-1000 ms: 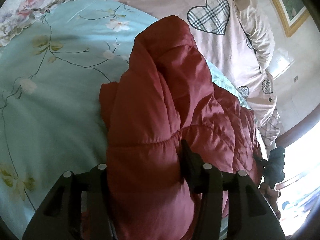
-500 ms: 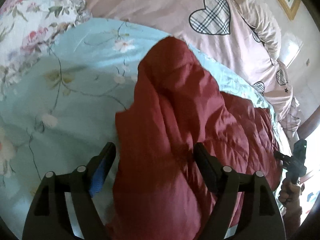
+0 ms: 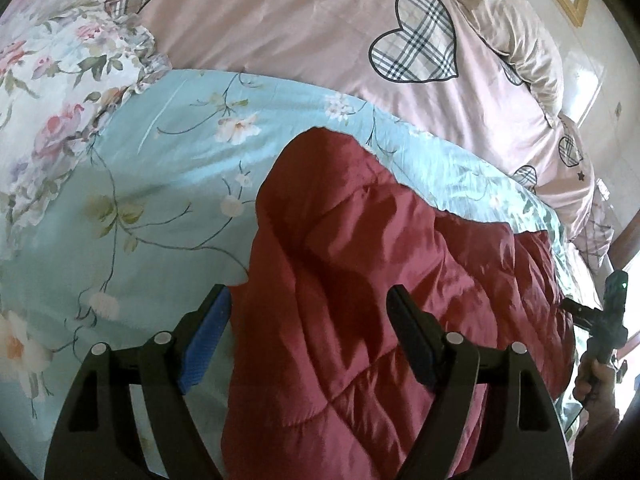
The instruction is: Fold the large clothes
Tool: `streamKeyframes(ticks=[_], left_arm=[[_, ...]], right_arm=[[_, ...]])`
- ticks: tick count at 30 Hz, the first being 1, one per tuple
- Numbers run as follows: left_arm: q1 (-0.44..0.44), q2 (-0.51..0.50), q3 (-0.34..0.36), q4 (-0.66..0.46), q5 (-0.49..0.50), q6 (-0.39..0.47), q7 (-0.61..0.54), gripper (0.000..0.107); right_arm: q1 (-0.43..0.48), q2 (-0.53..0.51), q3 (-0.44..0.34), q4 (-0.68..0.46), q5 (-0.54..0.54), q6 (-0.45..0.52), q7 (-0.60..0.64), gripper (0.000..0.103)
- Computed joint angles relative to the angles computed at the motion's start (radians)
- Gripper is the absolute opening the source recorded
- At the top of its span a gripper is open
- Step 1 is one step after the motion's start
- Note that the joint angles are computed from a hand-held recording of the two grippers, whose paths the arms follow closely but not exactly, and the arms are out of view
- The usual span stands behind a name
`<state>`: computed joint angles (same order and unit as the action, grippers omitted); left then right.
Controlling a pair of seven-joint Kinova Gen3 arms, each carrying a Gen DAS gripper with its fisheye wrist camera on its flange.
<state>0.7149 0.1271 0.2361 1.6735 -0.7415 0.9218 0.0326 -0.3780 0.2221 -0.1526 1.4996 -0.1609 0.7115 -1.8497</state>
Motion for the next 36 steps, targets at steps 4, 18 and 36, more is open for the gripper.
streamKeyframes(ticks=[4, 18, 36], left_arm=[[-0.016, 0.017, -0.008, -0.033, 0.017, -0.007, -0.050, 0.080], [-0.035, 0.119, -0.081, -0.172, 0.118, 0.001, -0.228, 0.013], [-0.017, 0.256, -0.158, -0.305, 0.134, 0.082, -0.262, 0.008]], right_arm=[[-0.012, 0.031, 0.011, -0.067, 0.032, 0.022, -0.011, 0.088], [-0.103, 0.205, 0.064, -0.362, 0.174, 0.178, -0.054, 0.016], [-0.190, 0.266, 0.123, -0.393, 0.395, 0.180, -0.267, 0.006]])
